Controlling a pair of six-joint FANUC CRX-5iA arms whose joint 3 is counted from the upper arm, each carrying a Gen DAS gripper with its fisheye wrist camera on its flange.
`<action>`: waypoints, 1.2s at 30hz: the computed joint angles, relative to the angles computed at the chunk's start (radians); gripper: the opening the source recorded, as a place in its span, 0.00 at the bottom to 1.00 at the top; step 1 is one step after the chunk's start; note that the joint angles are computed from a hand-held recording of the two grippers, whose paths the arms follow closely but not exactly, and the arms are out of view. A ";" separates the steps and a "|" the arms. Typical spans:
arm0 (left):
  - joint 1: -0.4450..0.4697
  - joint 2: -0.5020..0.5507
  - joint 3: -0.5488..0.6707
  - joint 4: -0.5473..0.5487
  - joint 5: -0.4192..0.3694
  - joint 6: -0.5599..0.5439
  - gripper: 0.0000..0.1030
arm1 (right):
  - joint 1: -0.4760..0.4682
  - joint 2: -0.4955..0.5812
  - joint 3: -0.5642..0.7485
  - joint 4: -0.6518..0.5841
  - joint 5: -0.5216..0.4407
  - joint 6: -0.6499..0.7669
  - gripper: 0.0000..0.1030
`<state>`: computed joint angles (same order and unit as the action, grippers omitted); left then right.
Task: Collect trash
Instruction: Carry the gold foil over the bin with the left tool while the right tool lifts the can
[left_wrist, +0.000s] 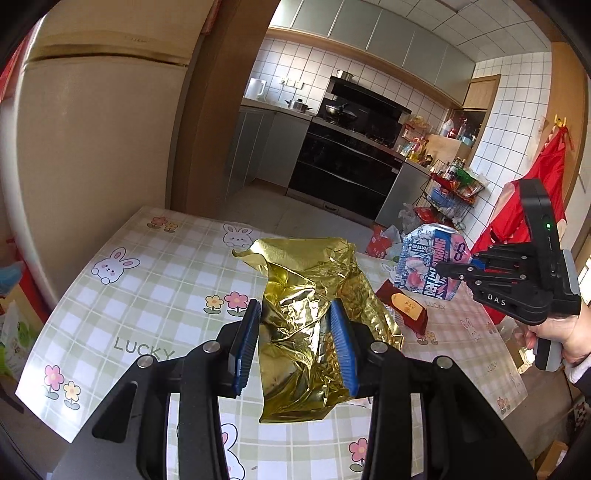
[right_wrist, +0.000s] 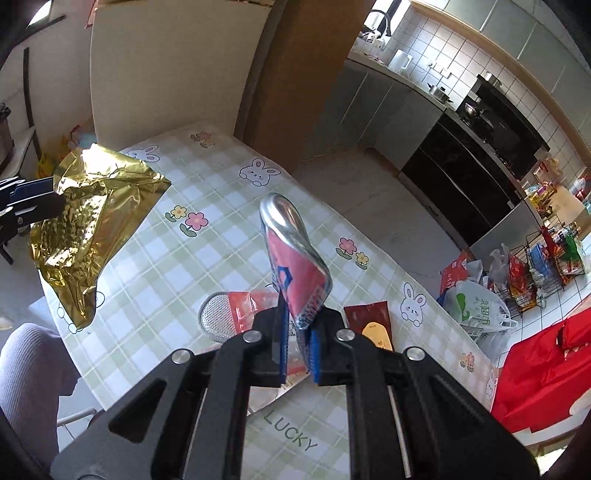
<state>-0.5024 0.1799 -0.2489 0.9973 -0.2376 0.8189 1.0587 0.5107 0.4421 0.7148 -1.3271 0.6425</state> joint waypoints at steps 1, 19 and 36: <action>-0.006 -0.011 -0.009 0.014 0.005 -0.020 0.37 | 0.016 -0.038 -0.047 0.017 0.008 -0.043 0.12; -0.151 -0.218 -0.176 0.099 0.053 -0.169 0.37 | 0.364 -0.384 -0.516 0.268 -0.077 -0.698 0.12; -0.191 -0.406 -0.369 -0.023 -0.079 -0.020 0.37 | 0.635 -0.424 -0.721 0.380 -0.155 -1.331 0.12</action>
